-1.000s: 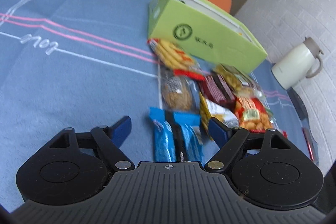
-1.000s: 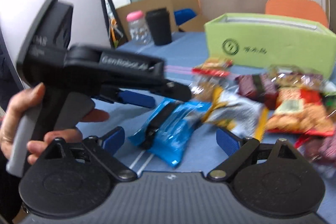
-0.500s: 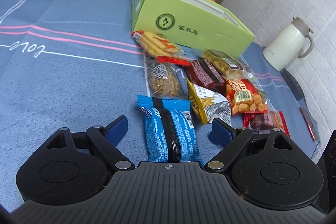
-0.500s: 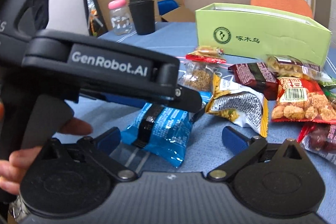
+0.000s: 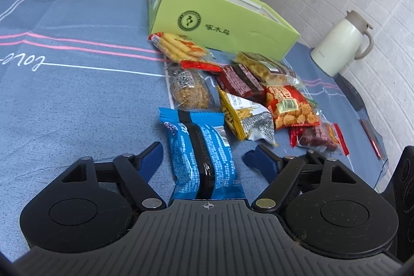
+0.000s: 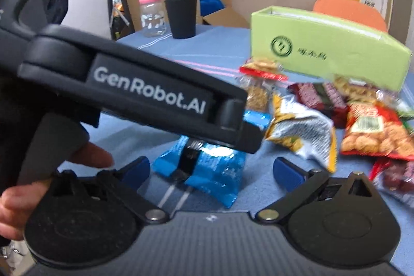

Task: Organize snacks
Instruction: 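Grasp the blue biscuit pack with the left gripper, then drop the blue biscuit pack into the lime-green box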

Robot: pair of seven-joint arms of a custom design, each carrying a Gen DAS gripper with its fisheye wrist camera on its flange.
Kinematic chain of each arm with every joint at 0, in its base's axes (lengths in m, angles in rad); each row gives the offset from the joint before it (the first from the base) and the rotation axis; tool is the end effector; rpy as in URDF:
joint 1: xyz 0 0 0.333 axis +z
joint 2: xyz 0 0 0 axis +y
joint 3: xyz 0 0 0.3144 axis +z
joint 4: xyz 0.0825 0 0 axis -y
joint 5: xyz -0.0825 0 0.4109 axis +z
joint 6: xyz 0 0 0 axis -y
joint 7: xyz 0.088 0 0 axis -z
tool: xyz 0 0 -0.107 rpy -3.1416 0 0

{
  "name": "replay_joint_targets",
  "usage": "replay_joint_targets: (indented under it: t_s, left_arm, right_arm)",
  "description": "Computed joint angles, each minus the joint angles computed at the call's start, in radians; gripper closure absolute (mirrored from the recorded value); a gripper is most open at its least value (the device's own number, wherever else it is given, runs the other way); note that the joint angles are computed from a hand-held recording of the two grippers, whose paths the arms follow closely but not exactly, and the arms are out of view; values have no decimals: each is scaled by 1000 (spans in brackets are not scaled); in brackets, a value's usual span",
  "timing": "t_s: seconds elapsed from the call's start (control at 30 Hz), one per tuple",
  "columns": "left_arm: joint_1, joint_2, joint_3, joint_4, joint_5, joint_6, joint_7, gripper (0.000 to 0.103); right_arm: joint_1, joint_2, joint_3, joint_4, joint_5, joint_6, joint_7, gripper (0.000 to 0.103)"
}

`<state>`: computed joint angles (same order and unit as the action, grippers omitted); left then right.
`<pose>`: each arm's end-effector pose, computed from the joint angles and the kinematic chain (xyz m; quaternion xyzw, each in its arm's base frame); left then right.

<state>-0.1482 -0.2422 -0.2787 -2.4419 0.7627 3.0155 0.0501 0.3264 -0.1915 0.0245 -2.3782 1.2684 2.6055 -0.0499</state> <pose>0.4445 -0.2624 0.4490 -0.7464 0.5208 -0.3872 0.1475 0.4948 0.1599 0.4134 -0.8596 0.2694 -0.1066 0.4208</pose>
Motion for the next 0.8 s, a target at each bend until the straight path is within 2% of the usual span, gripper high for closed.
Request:
replay_joint_targets:
  t_s: [0.07,0.13,0.2,0.3,0.4,0.5,0.57,0.7,0.8]
  left_arm:
    - [-5,-1,-7,2,12,-15,21,76]
    - [9,-27,-32,-10,49,-37,-17,78]
    - [-2,-57,-29,-27,37,-49,-33,81]
    - [22,-91,-52,-18,67,-72,-85,80]
    - [52,-83,-62,49,123,-100,-104,78]
    - [63,15,-30,189,156,-92,-49,78]
    - [54,113,5,307,141,-71,28,78]
    - [19,335,60,576,1,-84,250,78]
    - [8,495,70,782,-119,-144,407,78]
  right_arm:
    - [2,-25,-5,-18,13,-21,-44,25]
    - [-4,-40,-19,-23,-3,-67,-31,25]
    - [-11,-54,-30,-25,-4,-111,-33,26]
    - [-5,-77,-37,-21,49,-120,-104,26]
    - [-5,-49,-47,46,110,-137,-179,25]
    - [-21,36,-44,176,154,-121,-238,24]
    - [-42,119,-39,294,152,-112,-230,24]
    - [-94,321,-12,570,41,-105,-87,24]
    - [-116,496,8,799,-91,-121,67,24]
